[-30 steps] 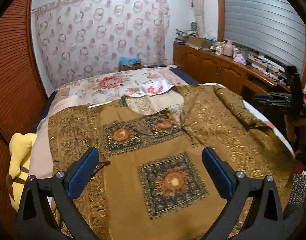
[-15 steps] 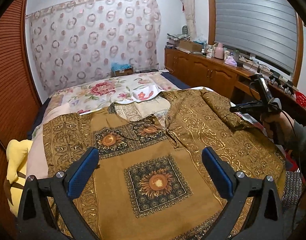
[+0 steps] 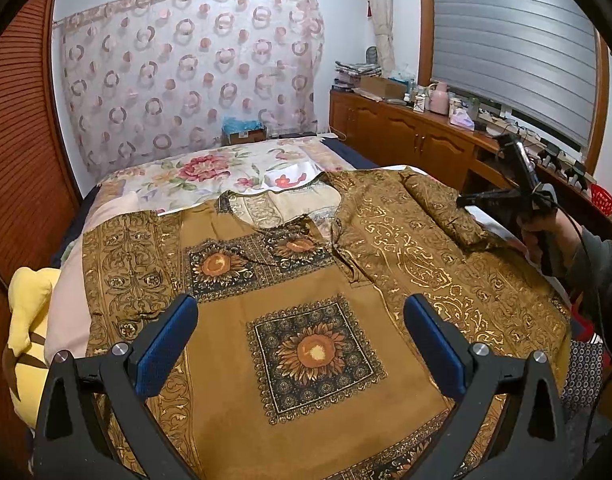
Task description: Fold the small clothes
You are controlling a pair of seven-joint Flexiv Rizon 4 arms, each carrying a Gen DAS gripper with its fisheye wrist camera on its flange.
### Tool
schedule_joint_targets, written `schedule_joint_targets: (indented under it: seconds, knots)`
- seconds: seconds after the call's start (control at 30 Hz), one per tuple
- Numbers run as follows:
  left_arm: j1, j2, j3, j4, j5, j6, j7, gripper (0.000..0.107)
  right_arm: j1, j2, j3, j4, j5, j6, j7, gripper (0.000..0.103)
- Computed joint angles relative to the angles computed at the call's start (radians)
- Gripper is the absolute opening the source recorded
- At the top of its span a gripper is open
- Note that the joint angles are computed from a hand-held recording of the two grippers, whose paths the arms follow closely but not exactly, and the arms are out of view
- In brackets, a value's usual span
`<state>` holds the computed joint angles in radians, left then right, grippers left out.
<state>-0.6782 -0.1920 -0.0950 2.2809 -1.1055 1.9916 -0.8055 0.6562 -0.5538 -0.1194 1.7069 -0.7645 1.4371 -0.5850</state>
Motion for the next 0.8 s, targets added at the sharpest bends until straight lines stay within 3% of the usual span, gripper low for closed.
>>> schedule_joint_targets:
  seconds: [0.23,0.37,0.5,0.57,0.7,0.8]
  knots:
    - [-0.004,-0.004,-0.004,0.005,-0.005,0.019,0.004,0.103,0.134,0.021,-0.191,0.032,-0.135,0.144,0.151,0.001]
    - [0.004,0.003,-0.010,0.017,0.009,0.022,-0.015,0.103,0.151,0.008,-0.178,-0.005,-0.131,0.166,0.110,0.001]
    - [0.013,0.010,-0.010,0.028,0.021,0.021,-0.035,0.103,0.097,-0.021,-0.058,-0.071,-0.099,0.144,0.012,0.001]
    - [0.017,0.013,-0.009,0.033,0.028,0.020,-0.044,0.103,0.099,-0.032,-0.021,-0.097,-0.026,0.127,-0.076,0.001]
    - [0.028,0.021,-0.009,0.043,0.038,0.018,-0.062,0.103,0.167,-0.016,-0.104,-0.072,-0.018,0.201,-0.085,0.004]
    - [0.042,0.025,-0.005,0.051,0.066,0.011,-0.089,0.103,0.279,-0.002,-0.278,-0.022,-0.021,0.291,-0.055,0.028]
